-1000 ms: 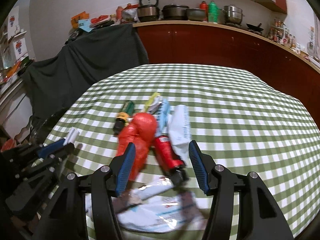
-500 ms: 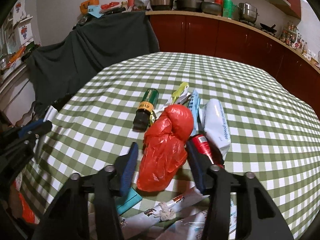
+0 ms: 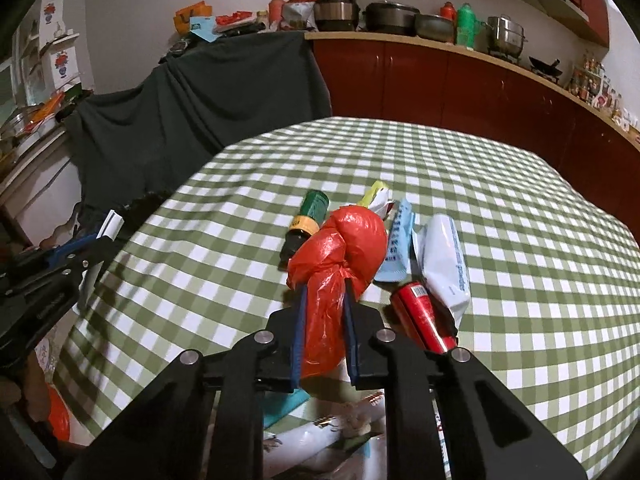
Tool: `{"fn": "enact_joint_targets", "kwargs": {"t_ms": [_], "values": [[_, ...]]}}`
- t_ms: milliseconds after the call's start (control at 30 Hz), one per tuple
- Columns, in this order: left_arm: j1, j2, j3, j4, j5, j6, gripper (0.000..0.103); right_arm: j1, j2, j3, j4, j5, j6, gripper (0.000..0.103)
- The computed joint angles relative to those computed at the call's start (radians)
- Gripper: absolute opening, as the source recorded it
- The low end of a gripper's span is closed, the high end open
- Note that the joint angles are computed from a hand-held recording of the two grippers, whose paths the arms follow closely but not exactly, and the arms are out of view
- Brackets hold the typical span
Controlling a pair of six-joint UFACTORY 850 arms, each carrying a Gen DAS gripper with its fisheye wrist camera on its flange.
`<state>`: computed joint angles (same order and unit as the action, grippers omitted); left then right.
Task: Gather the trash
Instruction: 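Carry both items over the bin and open both tools to drop them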
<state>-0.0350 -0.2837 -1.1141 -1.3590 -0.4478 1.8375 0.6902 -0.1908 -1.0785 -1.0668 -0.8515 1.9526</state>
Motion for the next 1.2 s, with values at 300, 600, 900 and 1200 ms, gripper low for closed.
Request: {"fn": "enact_joint_targets", "kwargs": {"t_ms": [300,600,900,1200], "values": [[0.022,-0.025,-0.038,-0.015,0.021,-0.013,0.015,0.006,-0.020,-0.052,-0.050,0.005,-0.014,0.016],[0.049,-0.073,-0.101,-0.037,0.057,-0.012,0.015,-0.021,-0.096,-0.163,-0.112,0.083,-0.065,0.016],[0.069,-0.153,-0.210,-0.043,0.110,-0.048,0.015,-0.067,-0.246,-0.366,-0.109,0.205,-0.194,0.016],[0.072,-0.238,-0.309,0.019,0.153,-0.145,0.015,-0.097,-0.391,-0.552,0.002,0.273,-0.352,0.016]]}}
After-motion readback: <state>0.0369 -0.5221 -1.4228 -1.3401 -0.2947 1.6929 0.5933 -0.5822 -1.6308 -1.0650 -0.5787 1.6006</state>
